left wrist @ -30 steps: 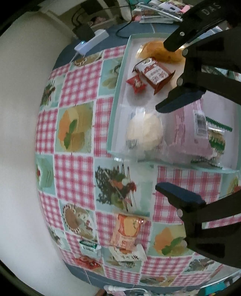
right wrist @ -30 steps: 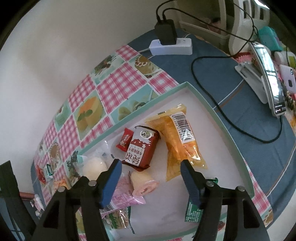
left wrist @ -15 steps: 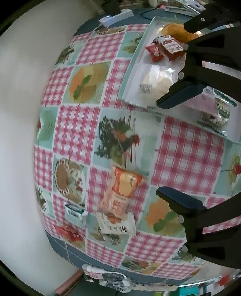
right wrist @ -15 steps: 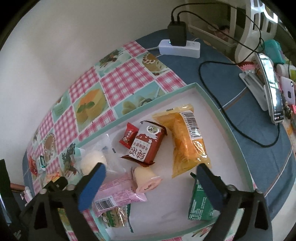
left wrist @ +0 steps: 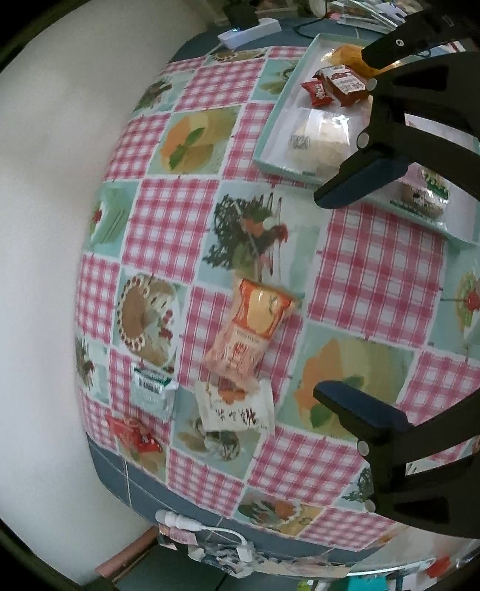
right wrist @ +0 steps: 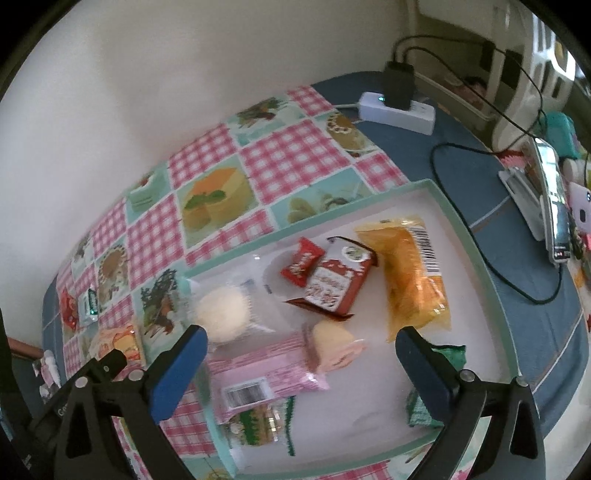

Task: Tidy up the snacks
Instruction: 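Move both grippers back toward the remaining snacks on the tablecloth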

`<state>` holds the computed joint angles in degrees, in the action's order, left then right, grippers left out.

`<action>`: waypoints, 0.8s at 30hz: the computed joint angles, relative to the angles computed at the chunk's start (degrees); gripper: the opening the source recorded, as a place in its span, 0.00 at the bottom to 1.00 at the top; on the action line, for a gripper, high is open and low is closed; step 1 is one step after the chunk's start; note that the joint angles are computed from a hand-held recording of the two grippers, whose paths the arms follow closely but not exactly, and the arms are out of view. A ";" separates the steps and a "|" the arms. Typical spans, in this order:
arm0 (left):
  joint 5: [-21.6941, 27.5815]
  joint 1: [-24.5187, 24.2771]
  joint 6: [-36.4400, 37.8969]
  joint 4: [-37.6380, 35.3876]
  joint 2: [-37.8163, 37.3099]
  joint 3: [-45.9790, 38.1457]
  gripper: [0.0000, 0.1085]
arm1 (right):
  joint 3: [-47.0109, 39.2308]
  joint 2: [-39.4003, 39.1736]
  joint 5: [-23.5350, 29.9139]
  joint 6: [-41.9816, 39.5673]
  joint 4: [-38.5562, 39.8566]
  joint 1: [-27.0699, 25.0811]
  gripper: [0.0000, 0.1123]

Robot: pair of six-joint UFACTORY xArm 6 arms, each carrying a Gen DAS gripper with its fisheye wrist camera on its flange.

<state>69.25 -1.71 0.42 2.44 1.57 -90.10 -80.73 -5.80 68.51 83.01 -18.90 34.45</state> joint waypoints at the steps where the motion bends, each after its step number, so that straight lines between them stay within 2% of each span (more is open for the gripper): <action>1: -0.11 0.49 0.09 0.05 0.09 -0.20 0.87 | -1.14 0.86 0.21 -0.35 -0.11 0.33 0.92; 12: 1.42 7.74 2.58 -0.55 3.69 -5.03 0.87 | -12.57 10.22 2.19 -3.48 0.64 3.41 0.92; 18: 0.83 11.42 0.17 2.45 7.01 -9.24 0.87 | -19.87 16.02 3.65 -5.94 1.29 5.06 0.92; 24: 2.02 15.24 -1.87 2.29 10.02 -12.84 0.87 | -27.46 21.72 5.08 -8.20 1.74 6.60 0.92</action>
